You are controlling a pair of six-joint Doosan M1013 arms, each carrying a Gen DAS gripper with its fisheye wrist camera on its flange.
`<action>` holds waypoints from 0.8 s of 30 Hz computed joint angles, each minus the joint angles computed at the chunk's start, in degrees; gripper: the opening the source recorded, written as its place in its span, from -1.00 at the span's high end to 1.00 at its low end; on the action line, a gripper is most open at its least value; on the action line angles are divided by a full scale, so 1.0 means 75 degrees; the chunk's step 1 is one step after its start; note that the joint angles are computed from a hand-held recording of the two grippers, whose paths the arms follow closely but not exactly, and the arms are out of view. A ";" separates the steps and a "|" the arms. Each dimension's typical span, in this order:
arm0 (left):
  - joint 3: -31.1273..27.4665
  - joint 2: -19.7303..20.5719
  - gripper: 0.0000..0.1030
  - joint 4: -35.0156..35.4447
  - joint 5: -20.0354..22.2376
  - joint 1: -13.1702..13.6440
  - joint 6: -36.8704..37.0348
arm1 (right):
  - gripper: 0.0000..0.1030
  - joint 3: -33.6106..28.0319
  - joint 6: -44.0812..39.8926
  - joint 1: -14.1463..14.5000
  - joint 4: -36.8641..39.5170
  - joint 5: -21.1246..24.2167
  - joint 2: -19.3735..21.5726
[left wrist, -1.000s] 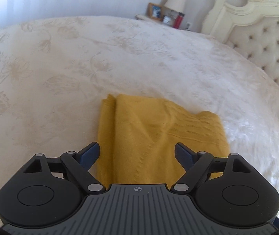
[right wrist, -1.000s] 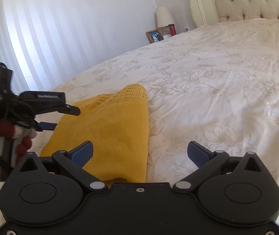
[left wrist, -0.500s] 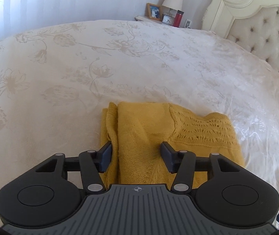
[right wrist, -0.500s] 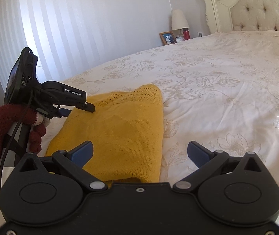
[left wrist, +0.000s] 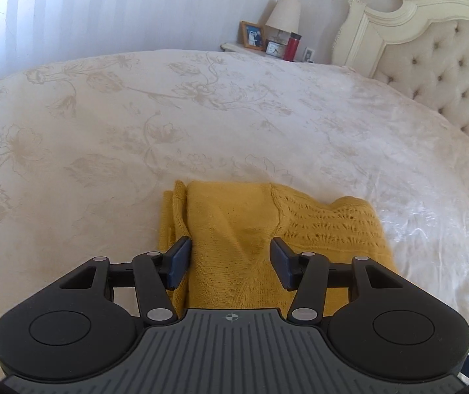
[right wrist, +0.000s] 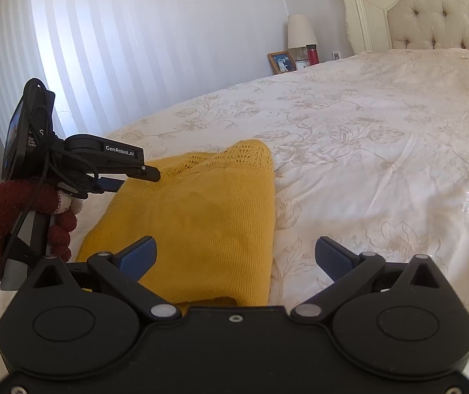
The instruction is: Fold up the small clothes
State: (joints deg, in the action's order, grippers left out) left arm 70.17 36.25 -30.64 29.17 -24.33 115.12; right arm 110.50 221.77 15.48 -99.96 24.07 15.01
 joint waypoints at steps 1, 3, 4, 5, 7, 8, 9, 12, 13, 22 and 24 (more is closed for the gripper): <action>0.0071 -0.0033 0.01 0.0071 -0.0177 -0.0029 0.0061 | -0.99 0.0002 0.0021 -0.0002 -0.0015 0.0000 0.0000; 0.0272 -0.0139 0.01 0.0202 -0.0593 -0.0093 0.0202 | -0.99 0.0003 0.0054 -0.0010 -0.0021 0.0000 0.0004; 0.0415 -0.0212 0.01 0.0281 -0.0886 -0.0130 0.0248 | -0.99 0.0006 0.0066 -0.0010 -0.0023 0.0009 0.0004; 0.0530 -0.0263 0.01 0.0193 -0.1135 -0.0148 0.0427 | -0.99 0.0007 0.0073 -0.0012 -0.0018 0.0013 0.0003; 0.0538 -0.0261 0.01 0.0166 -0.1156 -0.0145 0.0556 | -0.99 0.0010 0.0119 -0.0013 -0.0031 0.0019 -0.0002; 0.0407 -0.0199 0.01 0.0431 -0.0898 -0.0137 0.0243 | -0.99 0.0015 0.0138 -0.0012 -0.0037 0.0016 -0.0006; 0.0269 -0.0129 0.01 0.0628 -0.0620 -0.0124 -0.0049 | -0.99 0.0018 0.0155 -0.0010 -0.0049 0.0011 -0.0011; 0.0111 -0.0023 0.01 0.0324 -0.0222 -0.0056 -0.0024 | -0.99 0.0021 0.0131 -0.0009 -0.0050 0.0017 -0.0013; 0.0141 -0.0032 0.01 0.0107 -0.0243 -0.0041 0.0188 | -0.99 0.0022 0.0126 -0.0011 -0.0044 0.0016 -0.0013; -0.0263 0.0185 0.64 0.0057 0.0453 0.0051 -0.0589 | -0.99 0.0028 0.0159 -0.0023 -0.0051 -0.0060 -0.0030; -0.0095 0.0099 0.84 0.0083 0.0078 0.0072 -0.0869 | -0.99 0.0035 0.0225 -0.0029 -0.0098 -0.0095 -0.0028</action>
